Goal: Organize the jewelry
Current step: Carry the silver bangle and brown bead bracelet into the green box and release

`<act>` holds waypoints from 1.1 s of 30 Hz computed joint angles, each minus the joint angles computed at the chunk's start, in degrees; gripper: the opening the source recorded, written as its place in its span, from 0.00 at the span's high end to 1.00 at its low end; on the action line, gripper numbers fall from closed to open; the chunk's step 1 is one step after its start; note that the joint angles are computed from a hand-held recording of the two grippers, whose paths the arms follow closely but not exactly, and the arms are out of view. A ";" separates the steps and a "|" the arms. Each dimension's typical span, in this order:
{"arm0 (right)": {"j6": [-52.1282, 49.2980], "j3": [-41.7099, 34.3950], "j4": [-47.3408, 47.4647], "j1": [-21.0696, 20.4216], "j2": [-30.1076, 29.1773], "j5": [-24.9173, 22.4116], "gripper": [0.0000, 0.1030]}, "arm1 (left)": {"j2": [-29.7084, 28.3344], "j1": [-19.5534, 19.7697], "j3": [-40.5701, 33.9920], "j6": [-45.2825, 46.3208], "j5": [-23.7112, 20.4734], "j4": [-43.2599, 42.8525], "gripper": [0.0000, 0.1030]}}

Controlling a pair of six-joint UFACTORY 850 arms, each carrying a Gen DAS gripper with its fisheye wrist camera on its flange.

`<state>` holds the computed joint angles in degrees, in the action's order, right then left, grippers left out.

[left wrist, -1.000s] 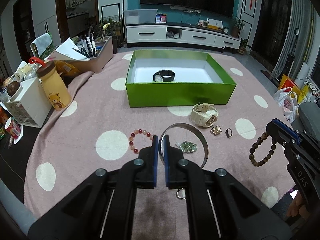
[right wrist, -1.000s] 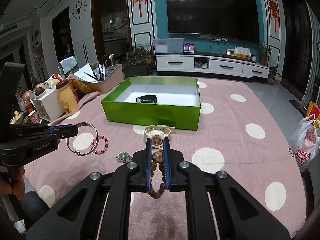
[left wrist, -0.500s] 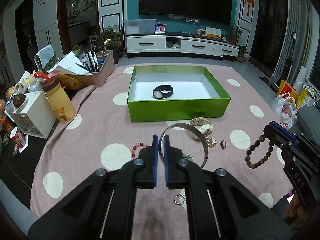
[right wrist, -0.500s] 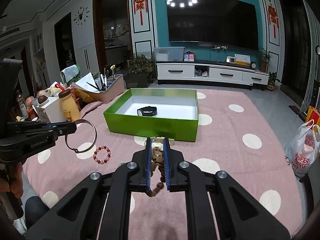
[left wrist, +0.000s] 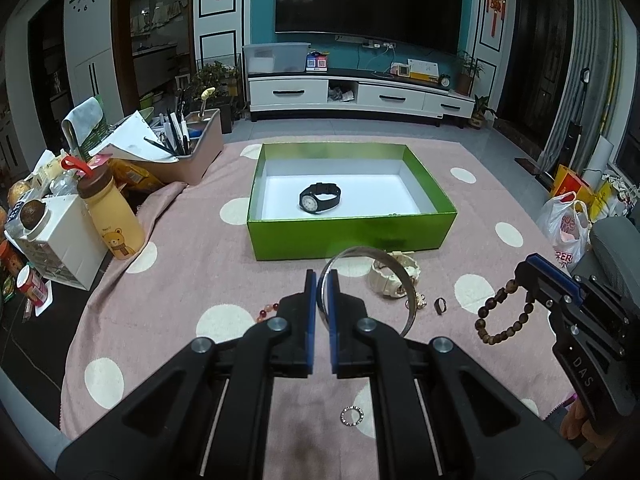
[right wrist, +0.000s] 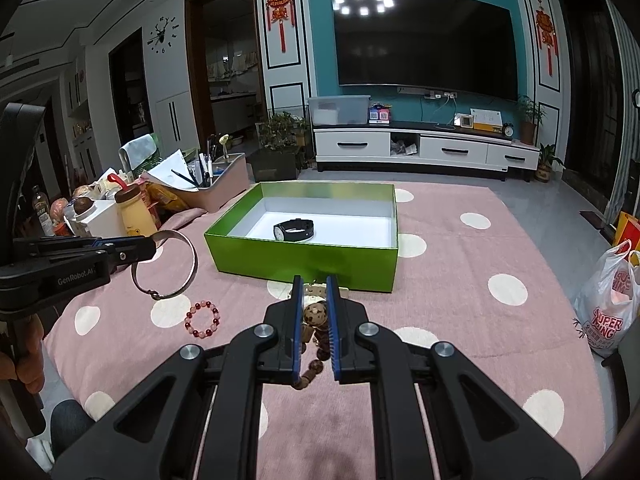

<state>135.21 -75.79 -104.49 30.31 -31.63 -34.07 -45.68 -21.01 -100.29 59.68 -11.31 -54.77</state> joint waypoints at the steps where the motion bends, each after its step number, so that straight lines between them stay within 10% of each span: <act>1: 0.03 0.03 -0.01 0.01 0.01 -0.03 0.89 | -0.16 -0.02 -0.30 -0.45 -0.06 0.44 0.95; 33: -0.78 -3.51 -0.96 -2.84 -2.75 1.74 0.89 | -7.30 -1.07 -12.74 -15.81 -3.00 15.41 0.95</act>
